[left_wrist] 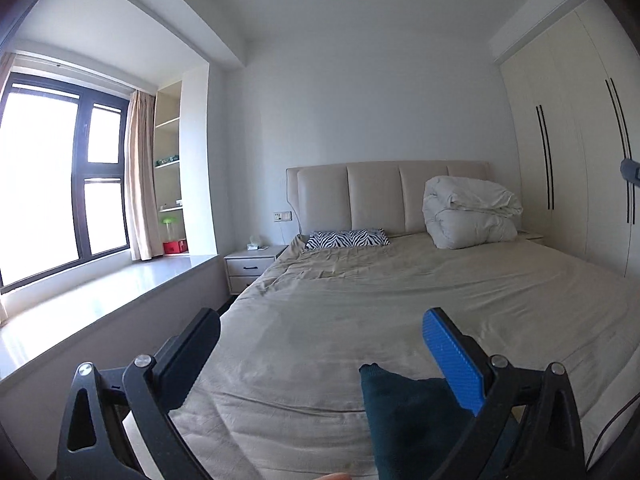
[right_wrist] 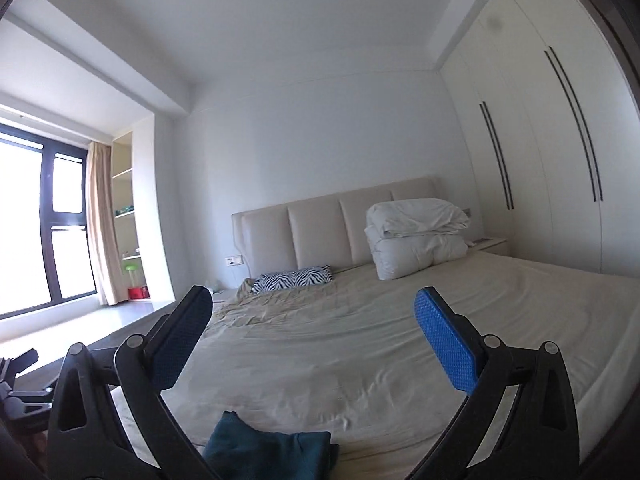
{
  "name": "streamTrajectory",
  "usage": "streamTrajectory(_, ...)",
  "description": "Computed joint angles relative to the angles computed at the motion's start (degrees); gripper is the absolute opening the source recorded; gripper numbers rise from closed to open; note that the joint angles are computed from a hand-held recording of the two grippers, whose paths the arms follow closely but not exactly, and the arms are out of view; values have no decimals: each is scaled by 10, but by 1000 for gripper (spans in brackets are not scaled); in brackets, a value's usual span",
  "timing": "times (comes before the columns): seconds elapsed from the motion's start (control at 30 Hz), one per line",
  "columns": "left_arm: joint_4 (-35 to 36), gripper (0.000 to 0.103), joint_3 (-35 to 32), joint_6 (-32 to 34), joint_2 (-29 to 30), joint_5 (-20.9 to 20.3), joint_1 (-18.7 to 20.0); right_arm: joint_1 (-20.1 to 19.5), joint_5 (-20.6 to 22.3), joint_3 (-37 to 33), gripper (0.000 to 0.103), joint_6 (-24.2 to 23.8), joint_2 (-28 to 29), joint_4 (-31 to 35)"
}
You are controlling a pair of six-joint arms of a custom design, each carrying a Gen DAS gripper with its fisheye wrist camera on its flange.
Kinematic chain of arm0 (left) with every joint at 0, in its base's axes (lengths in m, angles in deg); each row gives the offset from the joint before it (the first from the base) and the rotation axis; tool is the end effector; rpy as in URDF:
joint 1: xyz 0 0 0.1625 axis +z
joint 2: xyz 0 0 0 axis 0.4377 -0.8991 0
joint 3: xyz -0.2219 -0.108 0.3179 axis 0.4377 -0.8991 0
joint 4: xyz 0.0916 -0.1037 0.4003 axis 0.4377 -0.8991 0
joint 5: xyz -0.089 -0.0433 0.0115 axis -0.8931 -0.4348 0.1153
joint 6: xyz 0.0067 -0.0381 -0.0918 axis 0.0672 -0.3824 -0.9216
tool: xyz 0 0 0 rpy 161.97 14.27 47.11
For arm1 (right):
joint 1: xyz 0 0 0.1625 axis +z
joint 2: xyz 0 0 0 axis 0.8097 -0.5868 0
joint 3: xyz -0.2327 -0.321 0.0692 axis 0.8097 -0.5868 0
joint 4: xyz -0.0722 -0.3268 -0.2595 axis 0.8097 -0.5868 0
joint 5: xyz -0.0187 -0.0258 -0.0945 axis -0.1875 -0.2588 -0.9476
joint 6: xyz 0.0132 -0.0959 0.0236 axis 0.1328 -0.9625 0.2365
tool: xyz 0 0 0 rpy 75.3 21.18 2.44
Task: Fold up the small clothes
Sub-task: 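Release the folded sweater and lift both grippers away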
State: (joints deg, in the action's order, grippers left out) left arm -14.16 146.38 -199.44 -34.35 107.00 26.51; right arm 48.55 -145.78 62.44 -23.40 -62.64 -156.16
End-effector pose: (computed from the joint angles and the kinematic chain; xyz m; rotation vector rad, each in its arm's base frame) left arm -0.1190 -0.5009 0.3474 0.5628 1.7408 -1.5391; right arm 0.2335 -0.4966 0.3787 0.6781 -1.9850 1.8640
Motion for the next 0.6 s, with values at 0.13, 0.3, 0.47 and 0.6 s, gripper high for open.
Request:
streamTrajectory(0.13, 71, 103, -26, -57, 29, -26, 4, 21, -45, 2, 103, -8, -4, 37)
streamTrajectory(0.3, 215, 103, -90, -197, 97, -47, 28, 17, -107, 4, 103, 38, 2, 118)
streamTrajectory(0.47, 363, 103, -148, -342, 172, -54, 64, -1, -173, 5, 103, 71, 28, 179)
streamTrajectory(0.6, 396, 103, -158, -367, 205, -58, 78, -25, -208, 14, 103, 86, 53, 204)
